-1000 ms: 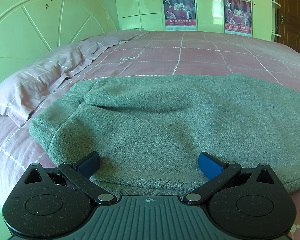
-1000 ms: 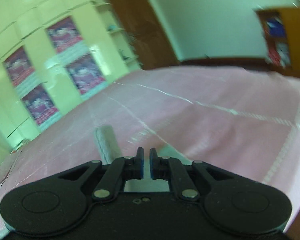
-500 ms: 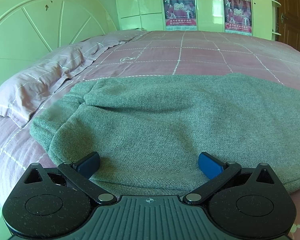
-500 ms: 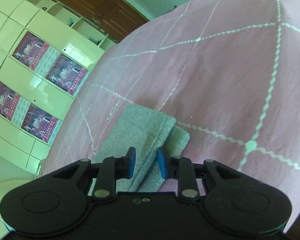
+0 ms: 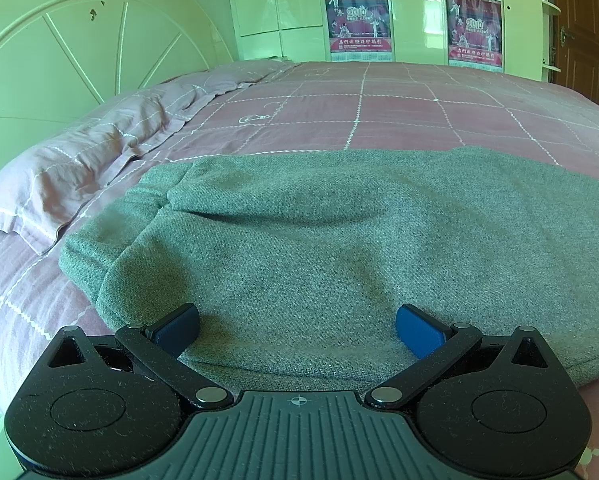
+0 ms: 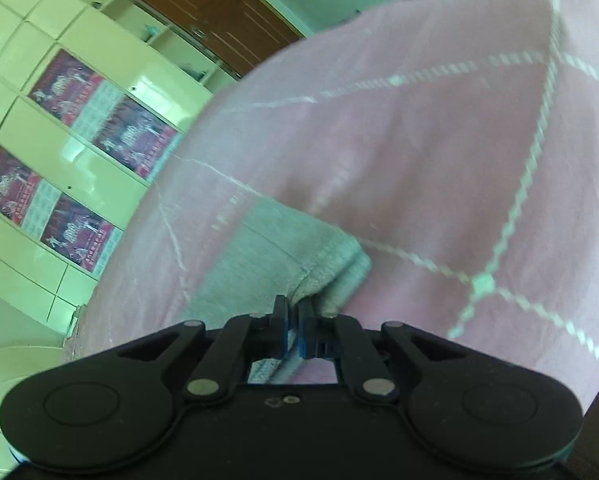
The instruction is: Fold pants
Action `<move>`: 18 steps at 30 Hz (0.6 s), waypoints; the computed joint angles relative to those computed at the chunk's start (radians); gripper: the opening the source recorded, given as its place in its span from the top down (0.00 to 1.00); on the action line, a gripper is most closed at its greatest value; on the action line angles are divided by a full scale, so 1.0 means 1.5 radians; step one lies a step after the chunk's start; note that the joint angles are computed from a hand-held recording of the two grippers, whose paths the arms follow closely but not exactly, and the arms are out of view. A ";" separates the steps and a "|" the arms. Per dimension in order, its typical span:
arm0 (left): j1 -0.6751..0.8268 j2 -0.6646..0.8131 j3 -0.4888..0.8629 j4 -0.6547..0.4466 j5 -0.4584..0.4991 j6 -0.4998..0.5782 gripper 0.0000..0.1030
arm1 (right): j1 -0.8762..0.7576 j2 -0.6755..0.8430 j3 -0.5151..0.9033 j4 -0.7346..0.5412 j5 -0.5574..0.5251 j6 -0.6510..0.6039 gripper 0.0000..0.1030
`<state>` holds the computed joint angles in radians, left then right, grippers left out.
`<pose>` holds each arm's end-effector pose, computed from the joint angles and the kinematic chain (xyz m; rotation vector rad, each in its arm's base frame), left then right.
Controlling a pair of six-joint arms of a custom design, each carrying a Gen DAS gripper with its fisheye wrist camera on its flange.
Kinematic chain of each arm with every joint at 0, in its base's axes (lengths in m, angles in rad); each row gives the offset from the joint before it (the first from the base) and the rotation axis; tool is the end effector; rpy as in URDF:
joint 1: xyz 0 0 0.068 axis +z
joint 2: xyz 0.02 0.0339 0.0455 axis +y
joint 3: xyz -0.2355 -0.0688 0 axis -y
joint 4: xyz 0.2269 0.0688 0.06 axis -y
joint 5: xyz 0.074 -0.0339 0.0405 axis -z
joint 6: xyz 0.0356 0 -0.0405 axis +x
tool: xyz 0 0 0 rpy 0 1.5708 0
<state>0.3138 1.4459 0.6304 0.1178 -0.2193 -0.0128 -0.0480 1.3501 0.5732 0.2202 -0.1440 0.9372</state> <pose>0.2575 0.0917 0.1532 -0.4858 2.2287 0.4073 0.2650 -0.0076 0.1693 0.9607 1.9759 0.6674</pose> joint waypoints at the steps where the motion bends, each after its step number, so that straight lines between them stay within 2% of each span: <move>1: -0.001 0.000 0.000 0.000 -0.001 -0.001 0.00 | 0.001 -0.010 -0.009 0.007 0.001 0.008 1.00; 4: 0.000 0.001 0.000 0.002 -0.001 0.000 0.00 | 0.005 -0.062 -0.041 0.018 0.021 0.026 0.88; 7: -0.001 -0.001 -0.001 0.002 -0.005 0.000 0.00 | -0.007 -0.087 -0.074 0.035 0.015 0.062 0.86; 11: 0.000 -0.002 -0.002 0.001 -0.003 0.001 0.00 | -0.031 -0.026 -0.073 0.088 -0.019 0.115 0.84; 12: -0.002 -0.003 -0.003 0.001 -0.005 0.000 0.00 | -0.033 -0.007 -0.069 0.110 -0.025 0.126 0.80; 16: -0.002 -0.004 -0.003 0.001 -0.006 0.000 0.00 | -0.037 0.063 -0.009 0.105 -0.038 0.131 0.73; 17: -0.001 -0.004 -0.003 0.000 -0.005 0.000 0.00 | -0.033 0.069 0.012 0.082 -0.030 0.122 0.75; 18: -0.002 -0.004 -0.003 0.000 -0.006 0.000 0.00 | -0.027 0.070 0.042 0.038 -0.016 0.093 0.92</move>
<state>0.3104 1.4406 0.6266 0.1183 -0.2280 -0.0134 -0.0882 1.4553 0.6364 0.2767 -0.1673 1.0760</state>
